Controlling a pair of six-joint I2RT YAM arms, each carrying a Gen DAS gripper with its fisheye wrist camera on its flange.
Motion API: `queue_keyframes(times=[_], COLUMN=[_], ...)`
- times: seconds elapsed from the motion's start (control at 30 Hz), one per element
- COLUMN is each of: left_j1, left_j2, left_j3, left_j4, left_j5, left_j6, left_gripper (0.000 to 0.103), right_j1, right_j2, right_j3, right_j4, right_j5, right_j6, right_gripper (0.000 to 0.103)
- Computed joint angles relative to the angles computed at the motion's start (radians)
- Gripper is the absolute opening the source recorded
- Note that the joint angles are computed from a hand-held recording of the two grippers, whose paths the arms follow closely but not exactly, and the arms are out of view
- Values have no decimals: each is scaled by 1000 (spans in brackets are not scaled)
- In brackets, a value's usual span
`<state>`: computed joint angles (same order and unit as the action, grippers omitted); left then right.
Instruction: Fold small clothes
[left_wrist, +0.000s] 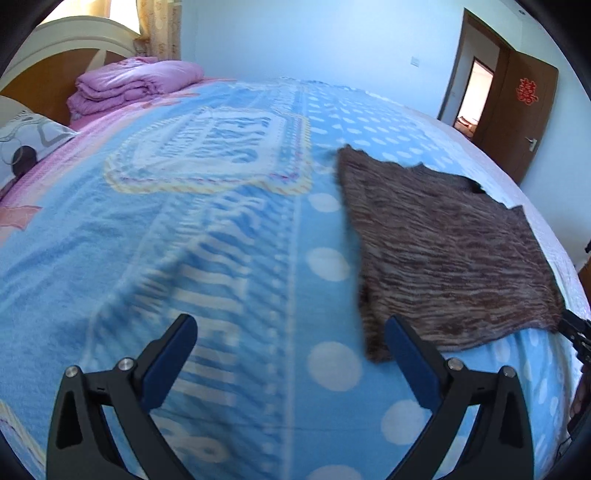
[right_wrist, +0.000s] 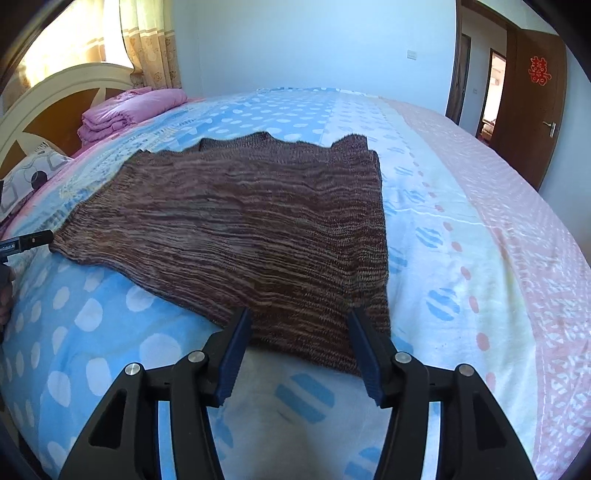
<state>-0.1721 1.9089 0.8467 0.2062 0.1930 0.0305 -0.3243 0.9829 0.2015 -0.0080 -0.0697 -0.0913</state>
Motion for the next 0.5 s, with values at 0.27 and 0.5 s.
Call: queue_keyframes(times=[0.27,0.5], left_j1=[39,20], left_j2=[111,193], left_j3=[219,369], left_j4=[-141,-216], left_j5=[3,73], left_j6=[-45,-80], left_gripper=[103,103], right_j1=[531,874], right_j2=[153,534], right_j3=[144,371], right_j4=[1,114], right_j5=[259,447], right_j6=[138,130], right_gripper=[65,65])
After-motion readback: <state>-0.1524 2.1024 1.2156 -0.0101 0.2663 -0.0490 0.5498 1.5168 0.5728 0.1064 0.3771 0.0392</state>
